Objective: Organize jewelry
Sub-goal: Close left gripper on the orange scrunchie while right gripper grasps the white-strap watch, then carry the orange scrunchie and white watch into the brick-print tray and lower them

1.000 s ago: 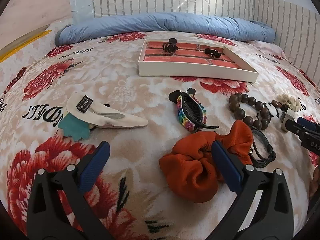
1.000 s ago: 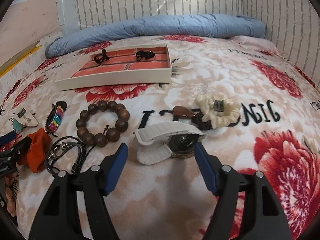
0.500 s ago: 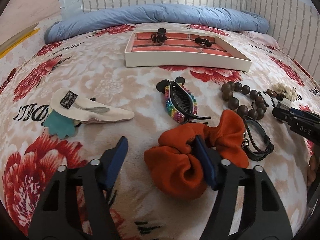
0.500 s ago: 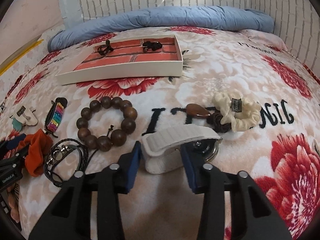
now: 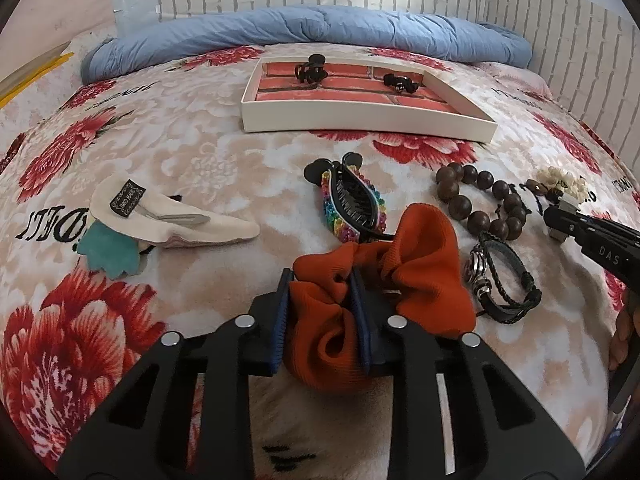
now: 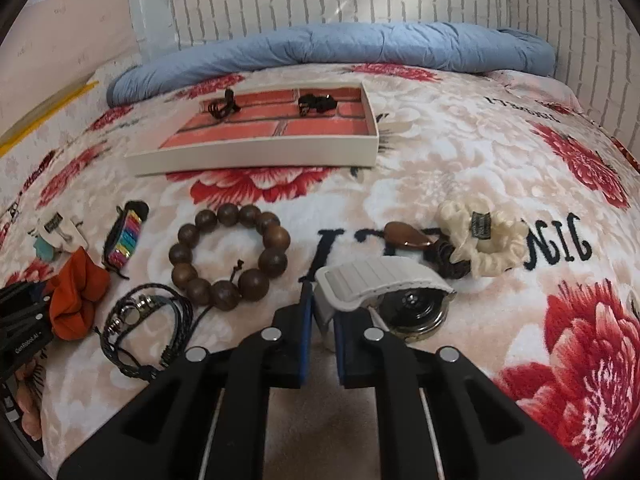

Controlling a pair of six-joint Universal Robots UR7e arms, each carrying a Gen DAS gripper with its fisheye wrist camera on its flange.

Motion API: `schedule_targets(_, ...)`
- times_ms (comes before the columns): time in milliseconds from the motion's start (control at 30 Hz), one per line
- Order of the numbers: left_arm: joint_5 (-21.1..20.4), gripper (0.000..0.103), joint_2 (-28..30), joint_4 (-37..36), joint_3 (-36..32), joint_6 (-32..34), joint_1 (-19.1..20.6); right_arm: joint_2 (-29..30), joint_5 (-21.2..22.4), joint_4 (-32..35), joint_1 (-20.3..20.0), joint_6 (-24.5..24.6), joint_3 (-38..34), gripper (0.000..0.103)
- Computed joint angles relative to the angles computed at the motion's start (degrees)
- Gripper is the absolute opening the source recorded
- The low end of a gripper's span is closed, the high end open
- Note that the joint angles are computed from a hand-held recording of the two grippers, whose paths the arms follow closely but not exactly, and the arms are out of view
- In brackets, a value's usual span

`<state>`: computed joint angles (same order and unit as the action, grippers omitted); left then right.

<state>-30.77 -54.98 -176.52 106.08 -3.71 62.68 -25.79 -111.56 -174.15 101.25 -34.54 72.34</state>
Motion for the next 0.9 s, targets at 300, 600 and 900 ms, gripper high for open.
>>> schedule_targets(300,0.7,0.020,-0.2,-2.7,0.0,1.4,-0.7,-0.6,2.1,-3.1,0.2,-0.3,0.7,0.008)
schedule_targets(600,1.6,0.019,0.5,-7.1,-4.0,6.9,-0.8,0.0,3.3,-4.8,1.2,-1.7,-1.4,0.005)
schedule_targets(900,2.3,0.019,4.0,-10.2,-13.7,15.2,0.1,4.1,3.2,-2.7,2.8,-3.9,-10.0,0.005)
